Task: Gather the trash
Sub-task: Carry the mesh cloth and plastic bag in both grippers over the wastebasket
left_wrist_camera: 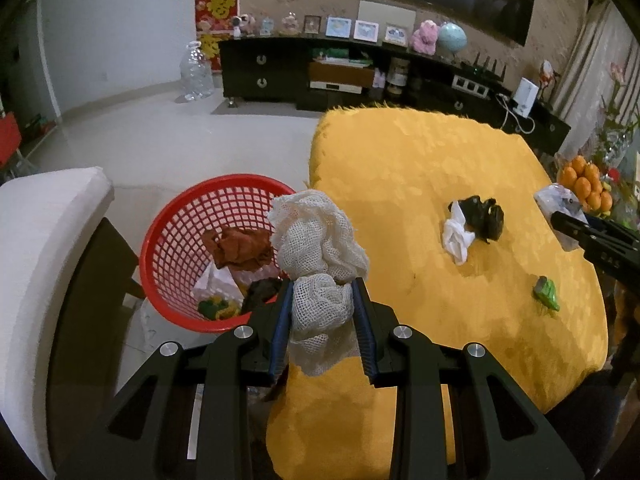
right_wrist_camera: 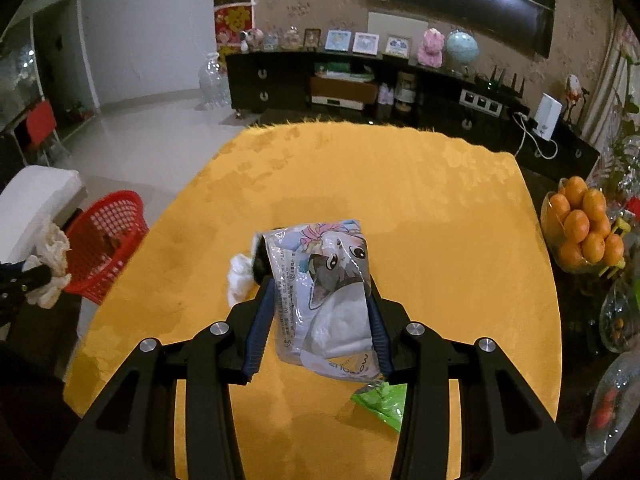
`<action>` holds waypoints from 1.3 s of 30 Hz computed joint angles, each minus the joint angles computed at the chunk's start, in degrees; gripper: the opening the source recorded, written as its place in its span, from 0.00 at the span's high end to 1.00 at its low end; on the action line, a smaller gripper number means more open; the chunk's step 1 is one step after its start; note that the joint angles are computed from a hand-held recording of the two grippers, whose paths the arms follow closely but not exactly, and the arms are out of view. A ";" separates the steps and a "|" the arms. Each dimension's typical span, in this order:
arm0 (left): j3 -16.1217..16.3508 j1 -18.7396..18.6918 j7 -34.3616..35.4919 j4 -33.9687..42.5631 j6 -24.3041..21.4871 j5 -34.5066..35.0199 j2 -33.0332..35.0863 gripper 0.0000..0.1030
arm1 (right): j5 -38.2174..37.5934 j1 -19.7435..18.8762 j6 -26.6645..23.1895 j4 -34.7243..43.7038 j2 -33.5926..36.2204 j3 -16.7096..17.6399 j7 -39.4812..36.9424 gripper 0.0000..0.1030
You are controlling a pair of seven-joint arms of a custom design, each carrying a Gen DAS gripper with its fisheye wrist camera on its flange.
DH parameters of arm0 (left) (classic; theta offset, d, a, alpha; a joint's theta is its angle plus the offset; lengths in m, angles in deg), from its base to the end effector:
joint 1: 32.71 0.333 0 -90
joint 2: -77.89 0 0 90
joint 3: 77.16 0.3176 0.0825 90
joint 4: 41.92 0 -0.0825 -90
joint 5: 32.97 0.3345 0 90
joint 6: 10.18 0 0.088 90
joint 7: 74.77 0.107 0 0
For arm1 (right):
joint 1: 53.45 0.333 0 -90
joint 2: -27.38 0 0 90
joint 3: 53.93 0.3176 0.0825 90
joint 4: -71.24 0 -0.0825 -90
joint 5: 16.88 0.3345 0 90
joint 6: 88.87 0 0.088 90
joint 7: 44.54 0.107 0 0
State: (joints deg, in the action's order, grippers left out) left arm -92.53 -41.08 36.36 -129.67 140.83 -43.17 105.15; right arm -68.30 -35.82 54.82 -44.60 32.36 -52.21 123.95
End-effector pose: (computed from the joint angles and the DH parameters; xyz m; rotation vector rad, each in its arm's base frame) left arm 0.6466 -0.2378 0.4841 -1.2943 2.4134 -0.8934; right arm 0.5270 0.1909 0.4749 -1.4420 2.1635 -0.8579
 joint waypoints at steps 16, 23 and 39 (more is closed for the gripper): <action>1.58 0.73 -3.62 1.89 1.55 1.27 -0.08 0.73 | 1.46 1.94 0.87 5.95 2.74 0.21 -3.41 0.59; 2.02 1.50 -5.18 5.13 0.87 1.95 1.48 0.73 | 4.42 3.90 1.27 12.45 7.49 -0.78 -7.87 0.59; 3.13 1.78 -7.73 13.27 -2.22 4.04 7.04 0.73 | 17.31 7.51 1.96 31.48 20.62 -3.98 -22.63 0.59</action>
